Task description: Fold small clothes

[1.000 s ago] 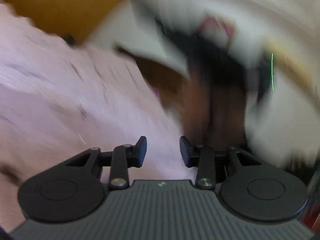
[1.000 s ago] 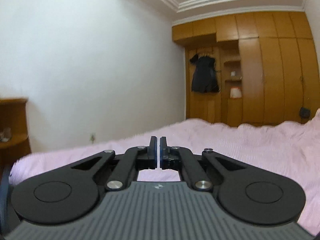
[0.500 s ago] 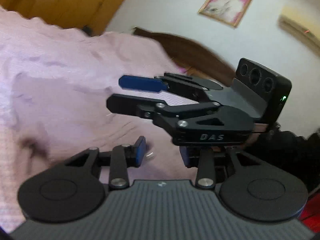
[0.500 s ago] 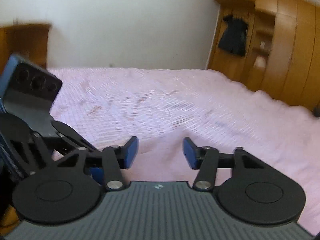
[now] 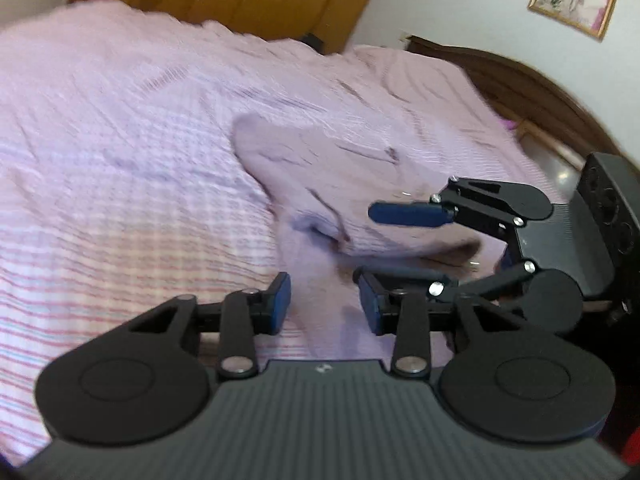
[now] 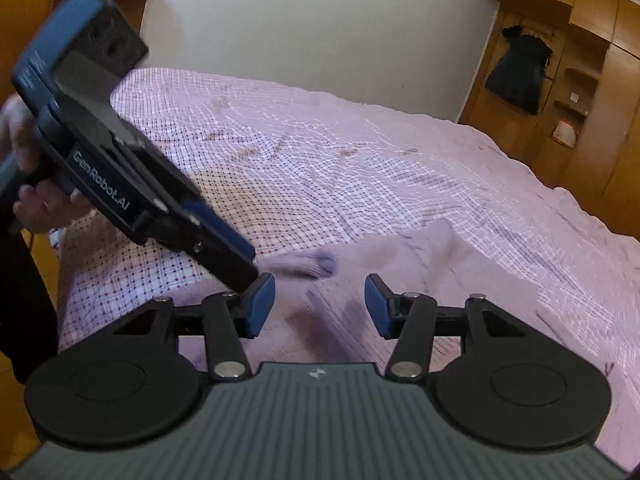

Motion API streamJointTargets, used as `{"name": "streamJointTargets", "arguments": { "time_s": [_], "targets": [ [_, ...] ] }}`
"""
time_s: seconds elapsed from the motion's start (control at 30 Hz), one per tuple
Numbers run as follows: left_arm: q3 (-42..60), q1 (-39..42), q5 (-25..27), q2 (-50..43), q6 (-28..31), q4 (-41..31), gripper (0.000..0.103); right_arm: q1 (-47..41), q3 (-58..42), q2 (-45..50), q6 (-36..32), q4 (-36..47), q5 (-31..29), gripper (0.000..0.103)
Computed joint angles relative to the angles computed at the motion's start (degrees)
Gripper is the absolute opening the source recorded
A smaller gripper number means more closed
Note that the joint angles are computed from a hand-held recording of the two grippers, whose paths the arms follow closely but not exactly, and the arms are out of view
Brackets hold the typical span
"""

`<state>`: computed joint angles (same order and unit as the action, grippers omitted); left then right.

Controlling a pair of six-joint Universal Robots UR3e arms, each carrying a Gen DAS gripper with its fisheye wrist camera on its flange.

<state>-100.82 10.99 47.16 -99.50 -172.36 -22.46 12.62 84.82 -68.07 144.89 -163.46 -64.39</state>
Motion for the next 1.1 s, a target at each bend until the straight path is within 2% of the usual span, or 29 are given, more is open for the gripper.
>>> {"name": "streamJointTargets", "arguments": {
  "time_s": [0.07, 0.1, 0.13, 0.2, 0.27, 0.37, 0.43, 0.5, 0.53, 0.63, 0.73, 0.83, 0.9, 1.03, 1.1],
  "targets": [
    [2.6, -0.4, 3.5, -0.8, 0.9, -1.2, 0.044, 1.3, -1.2, 1.6, -1.6, 0.4, -2.2, 0.044],
    [4.2, -1.3, 4.8, -1.8, 0.4, -1.8, 0.044, 1.2, -0.4, 1.1, -2.4, 0.3, -2.5, 0.033],
    [4.5, -0.9, 4.2, -1.2, 1.1, -3.9, 0.044, 1.1, 0.3, 1.3, -1.2, -1.6, -3.0, 0.015],
    [6.3, -1.4, 2.8, -1.5, 2.2, -6.0, 0.044, -0.4, -0.8, 1.8, 2.8, -1.2, -1.0, 0.006],
    [7.0, -1.8, 0.1, -1.8, 3.6, -5.6, 0.044, -2.6, 0.3, 0.6, 6.5, -3.1, 2.3, 0.005],
    [8.9, -2.2, -5.1, -3.4, 4.3, -6.4, 0.044, -6.1, -2.1, 1.3, 17.0, -4.6, 8.2, 0.003],
    [12.2, -5.0, -4.4, -7.5, 2.8, -5.3, 0.044, -7.6, -6.0, 2.5, 23.9, -4.4, 10.6, 0.003],
    [15.7, -8.6, -1.4, -10.9, 2.0, -5.4, 0.044, -8.3, -12.1, 4.6, 28.7, -3.0, 12.0, 0.003],
    [18.0, -10.4, 1.2, -13.3, 1.4, -4.8, 0.044, -8.5, -16.1, 5.7, 30.9, -1.9, 12.8, 0.003],
    [26.1, -16.5, 17.3, -19.7, -3.0, -4.2, 0.040, -9.5, -22.9, 6.7, 35.5, -3.4, 13.9, 0.003],
    [30.8, -20.1, 25.2, -24.0, -9.7, -0.5, 0.041, -11.8, -25.4, 5.4, 39.7, -7.3, 17.1, 0.003],
    [38.5, -26.1, 38.4, -30.1, -10.6, 1.4, 0.041, -14.6, -27.2, 3.2, 42.6, -9.9, 18.9, 0.003],
    [43.0, -29.2, 46.0, -33.4, -15.4, 2.4, 0.041, -16.9, -29.5, 2.5, 44.5, -11.7, 19.4, 0.003],
    [49.0, -33.4, 60.4, -38.8, -23.9, 5.3, 0.034, -24.3, -37.7, 4.4, 55.4, -15.7, 21.6, 0.003],
    [53.2, -35.5, 67.9, -42.3, -25.6, 6.6, 0.031, -28.6, -38.0, 4.5, 62.1, -20.0, 22.3, 0.003]
  ]
}}
